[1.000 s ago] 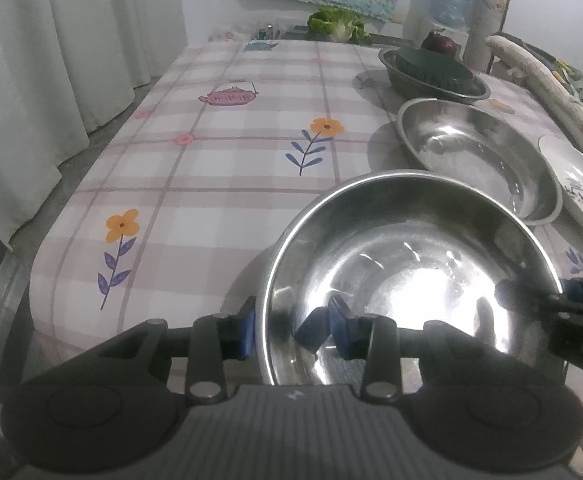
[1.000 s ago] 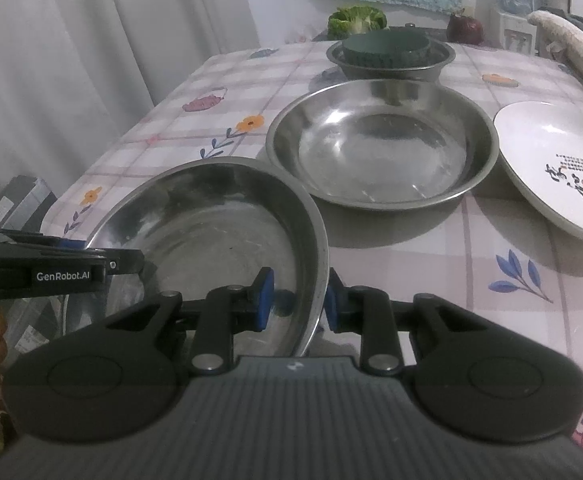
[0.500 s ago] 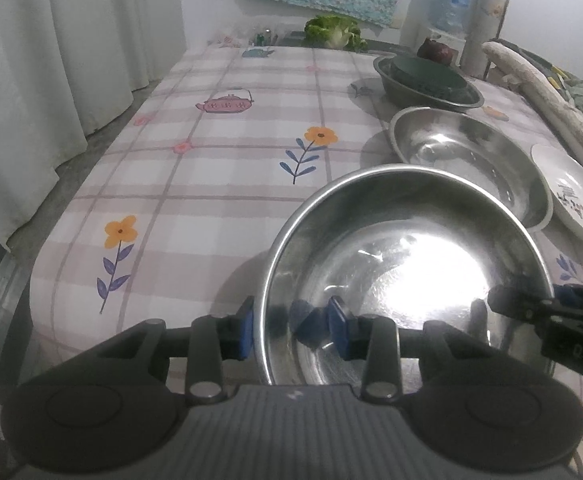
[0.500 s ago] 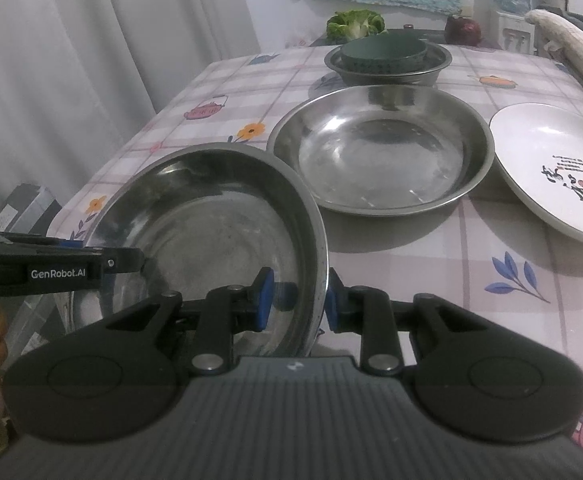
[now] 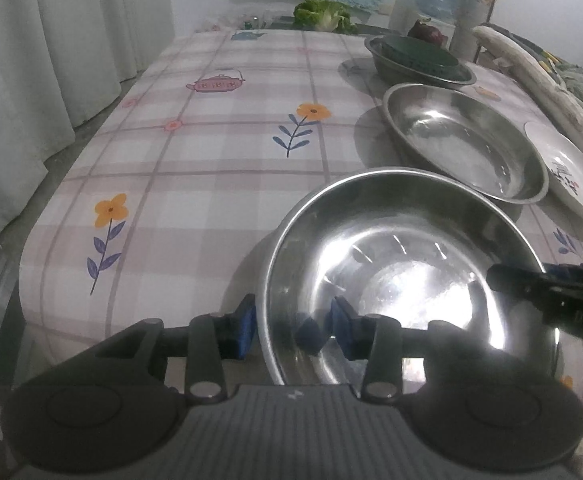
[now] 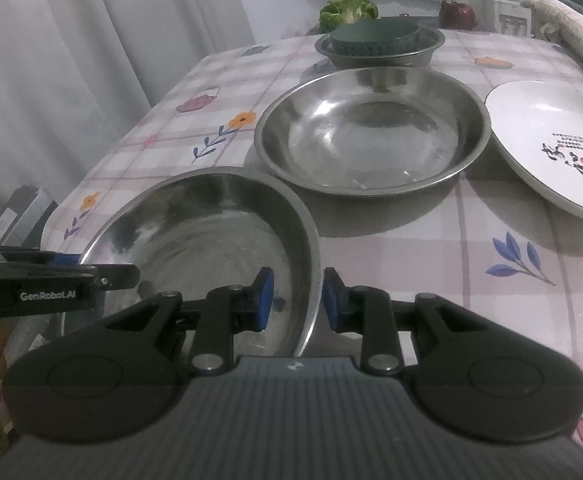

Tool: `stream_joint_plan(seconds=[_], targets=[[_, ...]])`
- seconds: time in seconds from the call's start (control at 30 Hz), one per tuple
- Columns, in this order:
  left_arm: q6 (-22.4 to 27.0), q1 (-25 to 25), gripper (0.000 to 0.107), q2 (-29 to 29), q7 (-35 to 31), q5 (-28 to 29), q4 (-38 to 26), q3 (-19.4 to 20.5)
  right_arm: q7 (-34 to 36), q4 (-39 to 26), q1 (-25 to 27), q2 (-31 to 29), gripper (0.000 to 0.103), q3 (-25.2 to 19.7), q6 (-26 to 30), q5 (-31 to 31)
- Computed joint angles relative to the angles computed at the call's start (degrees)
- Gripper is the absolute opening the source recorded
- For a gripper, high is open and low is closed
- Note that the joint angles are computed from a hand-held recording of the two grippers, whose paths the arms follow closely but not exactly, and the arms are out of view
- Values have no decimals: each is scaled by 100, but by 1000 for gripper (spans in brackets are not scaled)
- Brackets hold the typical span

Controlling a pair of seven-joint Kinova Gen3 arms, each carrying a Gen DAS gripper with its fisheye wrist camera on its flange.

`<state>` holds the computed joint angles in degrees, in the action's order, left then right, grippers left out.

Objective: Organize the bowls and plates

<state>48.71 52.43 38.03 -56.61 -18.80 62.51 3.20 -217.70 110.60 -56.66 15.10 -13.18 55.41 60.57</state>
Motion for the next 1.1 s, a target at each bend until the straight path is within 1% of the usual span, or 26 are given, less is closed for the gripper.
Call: stream_joint_plan(seconds=[0.07, 0.2, 0.27, 0.57, 0.67, 0.77, 0.87, 1.1], targets=[[5, -20, 46, -19, -64, 14, 31, 28, -96, 75, 0, -47, 26, -5, -53, 34], [38, -30, 51, -41, -194, 29, 58, 64, -173, 139, -37, -47, 26, -46, -4, 102], [67, -24, 52, -37, -215, 37, 49, 64, -161, 140, -51, -30, 26, -62, 24, 125], [177, 71, 54, 16, -136, -6, -53, 29, -163, 149, -58, 8, 25, -62, -44, 254], [258, 101, 59, 64, -96, 10, -150, 23, -96, 82, -72, 59, 25, -62, -31, 268], [285, 154, 58, 73, -3, -36, -178, -24, 10, 7, -97, 89, 26, -43, 37, 201], [242, 123, 58, 36, 38, -8, -143, -4, -44, 20, -114, 74, 25, -28, 6, 210], [219, 174, 57, -6, 124, -113, -105, -37, -35, 8, -183, 66, 25, -41, 135, 242]])
